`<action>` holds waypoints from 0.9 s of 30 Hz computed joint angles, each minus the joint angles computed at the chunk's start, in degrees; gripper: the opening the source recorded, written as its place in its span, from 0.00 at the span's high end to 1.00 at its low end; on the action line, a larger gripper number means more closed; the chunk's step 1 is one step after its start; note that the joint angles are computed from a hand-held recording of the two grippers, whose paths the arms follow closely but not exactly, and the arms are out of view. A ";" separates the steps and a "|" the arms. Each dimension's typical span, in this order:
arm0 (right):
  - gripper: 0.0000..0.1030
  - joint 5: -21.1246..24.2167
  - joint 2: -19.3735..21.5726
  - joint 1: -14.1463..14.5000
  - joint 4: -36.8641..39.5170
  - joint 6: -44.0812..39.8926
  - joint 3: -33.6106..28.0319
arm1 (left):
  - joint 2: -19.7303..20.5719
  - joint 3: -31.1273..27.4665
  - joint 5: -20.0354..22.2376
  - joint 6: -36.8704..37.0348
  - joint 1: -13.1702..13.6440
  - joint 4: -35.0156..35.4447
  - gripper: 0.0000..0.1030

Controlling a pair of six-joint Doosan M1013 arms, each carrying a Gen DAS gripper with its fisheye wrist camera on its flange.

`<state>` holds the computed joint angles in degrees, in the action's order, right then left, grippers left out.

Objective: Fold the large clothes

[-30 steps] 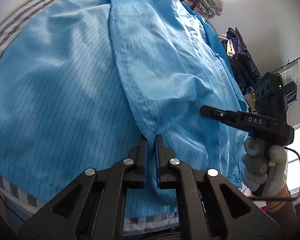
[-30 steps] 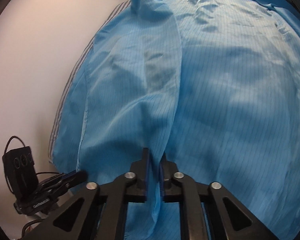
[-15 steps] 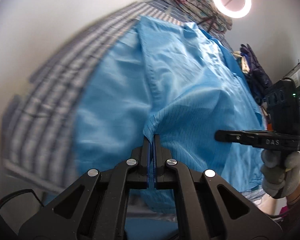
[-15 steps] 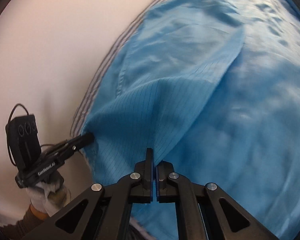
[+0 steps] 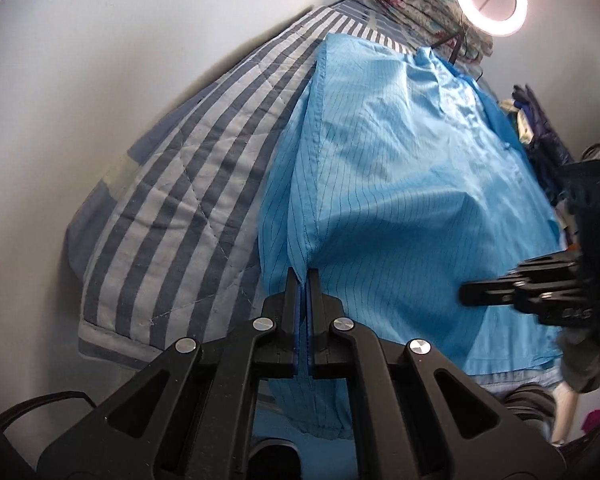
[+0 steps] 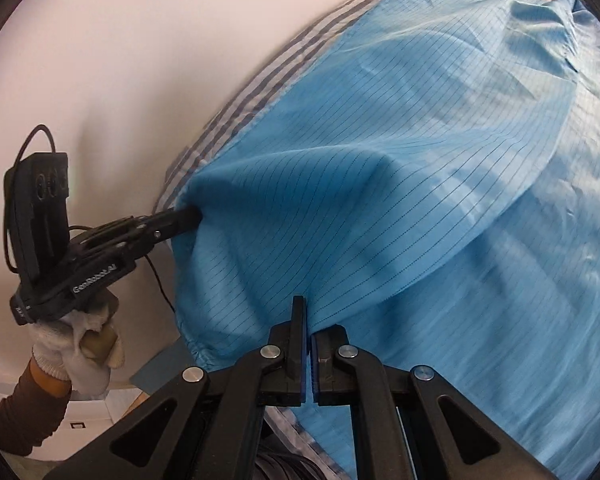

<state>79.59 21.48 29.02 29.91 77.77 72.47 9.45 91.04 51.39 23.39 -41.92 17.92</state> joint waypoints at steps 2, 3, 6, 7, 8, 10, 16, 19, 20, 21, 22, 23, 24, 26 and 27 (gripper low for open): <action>0.96 -0.15 -0.63 -0.73 0.03 -0.32 0.24 | 0.37 -0.38 0.96 -0.80 -0.43 1.64 1.00; 0.94 -0.67 -1.13 -1.49 1.05 -0.59 0.66 | 0.25 -0.21 0.98 -1.06 -0.46 2.04 1.00; 0.67 -3.79 -2.77 -3.30 2.37 -0.26 1.91 | 0.41 -0.61 3.72 -0.57 -1.21 4.25 1.00; 0.67 -4.77 -3.18 -3.91 2.92 -0.44 2.17 | 0.39 -0.77 4.65 -0.85 -1.56 5.35 1.00; 0.67 -5.83 -3.58 -4.82 3.98 -0.73 2.38 | 0.14 -0.79 5.10 -1.51 -2.06 7.06 0.98; 0.67 -8.28 -3.52 -6.58 4.44 -0.62 1.87 | -0.17 -1.03 6.49 -2.52 -2.68 9.34 0.80; 0.66 -14.16 -2.68 -10.04 3.47 0.67 -0.92 | -1.71 -2.12 4.47 -5.20 -3.24 13.86 0.72; 0.66 -15.96 -1.16 -10.94 1.18 1.76 -3.97 | -1.36 -3.69 0.54 -4.93 -1.99 13.34 0.72; 0.66 -16.31 -0.55 -11.28 0.65 2.26 -5.09 | -0.94 -4.42 -1.45 -4.41 -1.15 12.26 0.72; 0.66 -16.46 0.28 -11.70 -0.07 2.83 -6.64 | -0.46 -5.10 -2.89 -3.76 -0.40 11.42 0.72; 0.66 -17.10 1.09 -11.14 -1.32 4.26 -8.06 | 0.17 -5.99 -3.69 -3.39 0.21 11.14 0.72; 0.66 -17.33 1.69 -11.42 -1.91 4.70 -9.14 | 1.05 -7.11 -4.14 -2.91 0.78 11.14 0.72; 0.66 -17.72 2.49 -11.76 -2.71 5.50 -10.53 | 2.15 -8.50 -4.50 -1.91 1.40 10.88 0.72; 0.66 -18.98 4.13 -11.29 -4.44 7.90 -12.79 | 4.79 -11.70 -5.77 0.59 2.92 9.29 0.72; 0.66 -19.12 4.75 -11.36 -5.16 8.83 -13.91 | 6.04 -13.20 -6.29 1.65 3.57 8.43 0.72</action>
<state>60.47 26.24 17.67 24.75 86.60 58.57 15.49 77.84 45.10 25.04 -38.35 26.35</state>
